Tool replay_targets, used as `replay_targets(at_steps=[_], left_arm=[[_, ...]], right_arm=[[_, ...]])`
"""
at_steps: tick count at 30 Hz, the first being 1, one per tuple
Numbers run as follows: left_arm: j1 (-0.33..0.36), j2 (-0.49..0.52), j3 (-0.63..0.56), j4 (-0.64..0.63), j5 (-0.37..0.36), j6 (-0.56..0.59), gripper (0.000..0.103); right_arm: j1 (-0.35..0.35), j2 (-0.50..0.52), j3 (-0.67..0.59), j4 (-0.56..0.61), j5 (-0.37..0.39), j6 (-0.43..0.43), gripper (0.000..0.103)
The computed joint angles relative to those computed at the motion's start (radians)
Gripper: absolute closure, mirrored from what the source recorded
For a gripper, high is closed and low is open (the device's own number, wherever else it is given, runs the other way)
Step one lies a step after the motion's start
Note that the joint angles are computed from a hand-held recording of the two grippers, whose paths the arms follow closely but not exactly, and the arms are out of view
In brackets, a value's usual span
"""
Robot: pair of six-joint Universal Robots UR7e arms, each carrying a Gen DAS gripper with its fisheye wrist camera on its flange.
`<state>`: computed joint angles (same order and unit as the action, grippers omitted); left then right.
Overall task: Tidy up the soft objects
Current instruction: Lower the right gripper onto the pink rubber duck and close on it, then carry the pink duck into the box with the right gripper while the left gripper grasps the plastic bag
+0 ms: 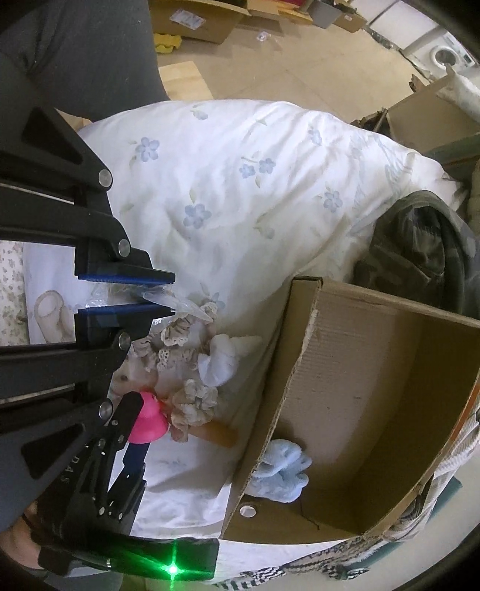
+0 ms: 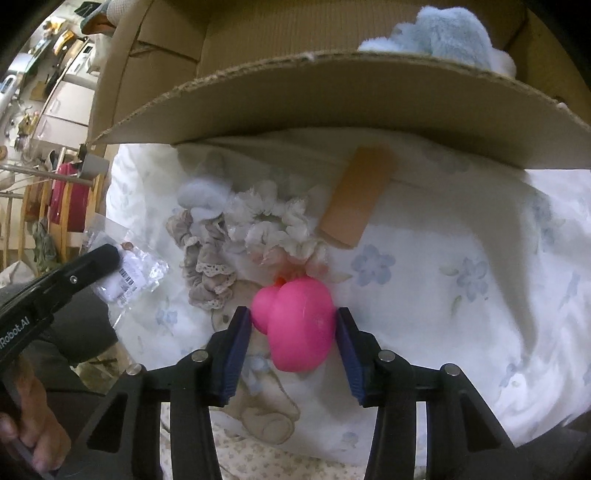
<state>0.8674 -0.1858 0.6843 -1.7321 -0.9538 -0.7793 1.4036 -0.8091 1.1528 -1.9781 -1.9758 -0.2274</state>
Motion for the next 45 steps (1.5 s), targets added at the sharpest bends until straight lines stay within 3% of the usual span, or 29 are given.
replay_targets(at_steps=[4,13,29,32,37,40,45], left_arm=[[-0.007,0.002,-0.002,-0.004,0.033,0.014,0.094],[-0.013,-0.009,0.013,-0.024,0.085,-0.001,0.094],[-0.052,-0.110,0.176,-0.171,0.170,0.026,0.094],[-0.061,-0.125,0.198,-0.205,0.191,0.037,0.094],[-0.072,-0.122,0.175,-0.244,0.199,0.069,0.094],[-0.067,-0.113,0.129,-0.244,0.142,0.078,0.094],[-0.078,-0.083,0.055,-0.266,0.176,0.148,0.094]], right_arm=[[0.003,-0.015,0.018,-0.014,-0.003,-0.020,0.055],[-0.006,-0.069,0.045,-0.030,0.077,-0.044,0.055],[-0.016,-0.166,0.076,-0.036,0.175,-0.040,0.055],[-0.017,-0.194,0.080,-0.059,0.226,-0.042,0.055],[-0.012,-0.224,0.076,-0.098,0.281,-0.053,0.055],[-0.007,-0.239,0.068,-0.126,0.309,-0.068,0.055],[0.007,-0.258,0.050,-0.200,0.351,-0.100,0.055]])
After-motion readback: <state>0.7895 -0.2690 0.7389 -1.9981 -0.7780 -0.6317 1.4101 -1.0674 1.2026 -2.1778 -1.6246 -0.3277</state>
